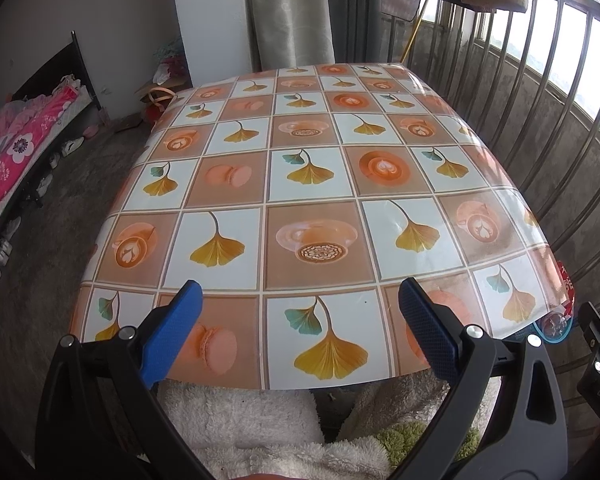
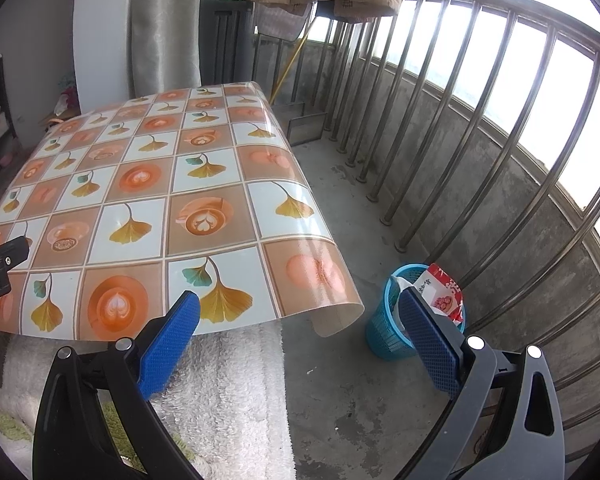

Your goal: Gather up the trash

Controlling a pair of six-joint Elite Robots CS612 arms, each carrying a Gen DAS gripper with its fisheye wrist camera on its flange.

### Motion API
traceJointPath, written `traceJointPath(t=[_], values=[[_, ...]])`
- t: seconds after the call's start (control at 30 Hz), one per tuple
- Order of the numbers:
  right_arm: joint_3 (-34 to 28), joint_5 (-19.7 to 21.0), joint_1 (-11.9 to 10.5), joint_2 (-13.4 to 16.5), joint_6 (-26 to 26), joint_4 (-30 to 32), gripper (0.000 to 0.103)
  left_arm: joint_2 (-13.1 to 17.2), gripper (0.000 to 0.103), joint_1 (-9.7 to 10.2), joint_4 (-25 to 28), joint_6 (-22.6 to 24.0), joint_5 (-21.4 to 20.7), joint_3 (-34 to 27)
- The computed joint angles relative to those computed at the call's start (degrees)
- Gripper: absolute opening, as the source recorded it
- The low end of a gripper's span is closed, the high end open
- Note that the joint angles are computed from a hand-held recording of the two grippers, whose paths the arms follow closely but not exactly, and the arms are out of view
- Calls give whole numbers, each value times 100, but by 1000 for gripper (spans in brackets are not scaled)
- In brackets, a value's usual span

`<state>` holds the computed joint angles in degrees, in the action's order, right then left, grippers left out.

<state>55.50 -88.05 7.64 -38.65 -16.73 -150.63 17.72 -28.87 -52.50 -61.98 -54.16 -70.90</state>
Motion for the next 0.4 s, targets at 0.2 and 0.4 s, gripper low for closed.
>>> traceJointPath(t=[0.2,0.4], values=[[38,7,11,-27,10,-13,97,-1,94,4,-5,15,-11,0],[60,12,13,-43,14,-14,97,47,94,-2,61,-20,-33,-101]])
